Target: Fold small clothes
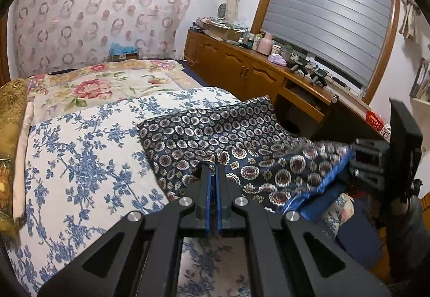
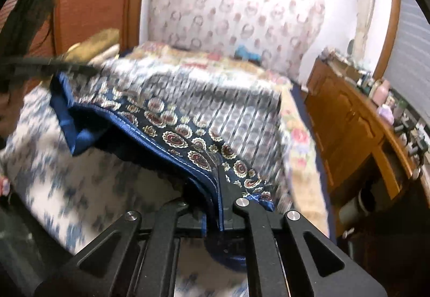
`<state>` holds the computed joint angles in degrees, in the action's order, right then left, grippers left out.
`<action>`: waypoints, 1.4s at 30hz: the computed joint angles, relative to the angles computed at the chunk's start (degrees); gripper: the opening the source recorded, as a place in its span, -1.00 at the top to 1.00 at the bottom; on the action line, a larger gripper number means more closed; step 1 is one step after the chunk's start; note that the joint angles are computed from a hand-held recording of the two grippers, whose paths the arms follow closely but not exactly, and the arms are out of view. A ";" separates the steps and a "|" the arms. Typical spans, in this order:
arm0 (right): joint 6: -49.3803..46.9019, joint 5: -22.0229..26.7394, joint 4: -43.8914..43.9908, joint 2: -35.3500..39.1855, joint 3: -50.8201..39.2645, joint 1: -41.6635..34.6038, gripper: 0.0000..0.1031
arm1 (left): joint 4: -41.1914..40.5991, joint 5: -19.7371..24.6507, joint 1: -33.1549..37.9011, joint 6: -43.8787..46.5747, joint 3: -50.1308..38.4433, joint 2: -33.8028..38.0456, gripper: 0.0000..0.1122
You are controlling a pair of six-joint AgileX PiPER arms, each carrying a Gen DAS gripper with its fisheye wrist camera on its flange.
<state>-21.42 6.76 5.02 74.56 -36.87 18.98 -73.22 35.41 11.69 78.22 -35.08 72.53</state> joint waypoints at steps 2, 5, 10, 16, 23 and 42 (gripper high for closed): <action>-3.11 -0.52 2.36 2.55 -3.34 -0.13 0.95 | -0.58 0.83 1.37 0.68 -0.93 1.46 0.99; -7.49 -0.23 6.69 6.12 -7.61 -0.09 0.96 | 0.06 1.77 2.47 -0.46 -3.13 4.10 0.99; -16.27 2.18 13.41 13.42 -16.21 -1.03 0.96 | 2.57 1.66 2.45 -2.80 -7.84 8.58 0.92; -21.26 7.94 17.47 22.97 -27.57 -2.37 0.95 | 5.06 2.19 3.46 -3.48 -12.80 12.81 0.30; -19.76 15.51 15.45 35.49 -41.56 -3.56 0.95 | 6.91 3.42 6.41 -5.35 -19.17 19.78 0.09; 9.71 23.64 -7.84 47.25 -63.25 -4.28 0.10 | 14.18 4.48 3.52 -10.83 -28.47 29.64 0.08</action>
